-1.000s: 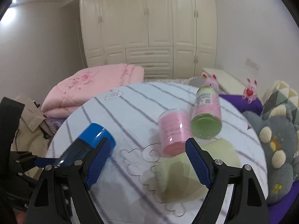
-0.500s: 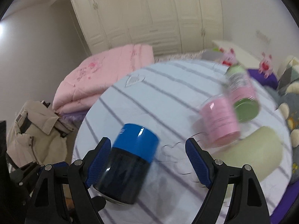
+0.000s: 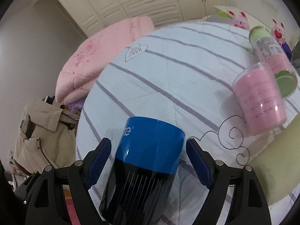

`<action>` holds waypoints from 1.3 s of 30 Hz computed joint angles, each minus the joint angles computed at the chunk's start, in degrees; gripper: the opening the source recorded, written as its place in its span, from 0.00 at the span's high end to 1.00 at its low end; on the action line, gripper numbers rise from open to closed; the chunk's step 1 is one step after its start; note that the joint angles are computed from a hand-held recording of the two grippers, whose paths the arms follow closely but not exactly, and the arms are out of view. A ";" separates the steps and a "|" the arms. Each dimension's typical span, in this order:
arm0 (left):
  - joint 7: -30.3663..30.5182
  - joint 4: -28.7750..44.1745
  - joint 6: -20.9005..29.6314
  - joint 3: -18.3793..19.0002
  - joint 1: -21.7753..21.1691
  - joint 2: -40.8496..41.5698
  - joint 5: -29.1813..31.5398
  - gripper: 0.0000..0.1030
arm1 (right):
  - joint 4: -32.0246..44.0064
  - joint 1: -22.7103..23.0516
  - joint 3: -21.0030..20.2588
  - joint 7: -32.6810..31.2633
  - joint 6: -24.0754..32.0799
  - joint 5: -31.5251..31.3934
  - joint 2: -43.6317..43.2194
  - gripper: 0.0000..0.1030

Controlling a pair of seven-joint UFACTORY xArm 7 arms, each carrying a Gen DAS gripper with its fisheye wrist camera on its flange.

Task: Flip cup upright
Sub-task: 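Close the right gripper on the cup's base while the left gripper opens and releases it, then rotate the cup with the right gripper until its rim faces up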

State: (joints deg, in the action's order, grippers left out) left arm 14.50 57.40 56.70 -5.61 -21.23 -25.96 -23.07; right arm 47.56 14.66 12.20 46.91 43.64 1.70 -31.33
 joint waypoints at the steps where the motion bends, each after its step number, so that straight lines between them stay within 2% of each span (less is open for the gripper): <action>1: 0.24 0.02 -0.04 0.12 -0.07 0.03 -0.13 0.00 | -0.61 0.16 -0.33 -0.09 -0.91 0.41 -0.23 0.19; 3: 0.20 0.05 -0.07 0.12 -0.07 0.21 -0.17 0.00 | -0.44 0.22 -0.45 -0.77 -0.31 0.26 0.38 0.25; 9: 0.14 0.36 0.32 0.13 -0.21 0.79 -1.08 0.00 | -1.32 0.49 -1.20 -2.73 -2.80 0.80 0.38 0.26; 17: -0.70 1.02 -0.75 -0.92 -0.60 2.03 -0.43 0.00 | -2.55 -1.72 -0.13 -2.18 -3.75 -2.05 -2.25 0.26; 22: -2.67 1.79 -2.10 -2.15 -0.74 3.37 0.86 0.00 | -2.43 -3.97 1.20 -1.69 -3.76 -5.91 -3.48 0.26; 26: -5.62 2.05 -5.20 -4.19 -0.67 4.41 4.46 0.00 | -1.53 -5.93 2.86 -2.15 -3.49 -10.31 -3.99 0.26; 31: -8.95 2.49 -8.85 -5.05 -1.31 6.87 6.64 0.00 | -0.83 -8.87 5.73 -1.84 -2.94 -17.07 -4.77 0.27; 37: -12.02 1.85 -14.91 -5.06 -2.49 8.48 6.49 0.00 | -1.61 -11.43 8.20 0.14 -5.16 -23.34 -6.26 0.28; 39: -14.40 2.32 -15.44 -5.87 -1.92 9.19 9.03 0.00 | -1.81 -12.35 9.13 0.43 -5.94 -25.54 -7.01 0.27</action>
State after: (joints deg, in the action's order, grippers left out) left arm 0.10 59.72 41.27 -11.49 -23.16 -16.78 -14.04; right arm 45.76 2.31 21.33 47.34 37.71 -23.84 -38.34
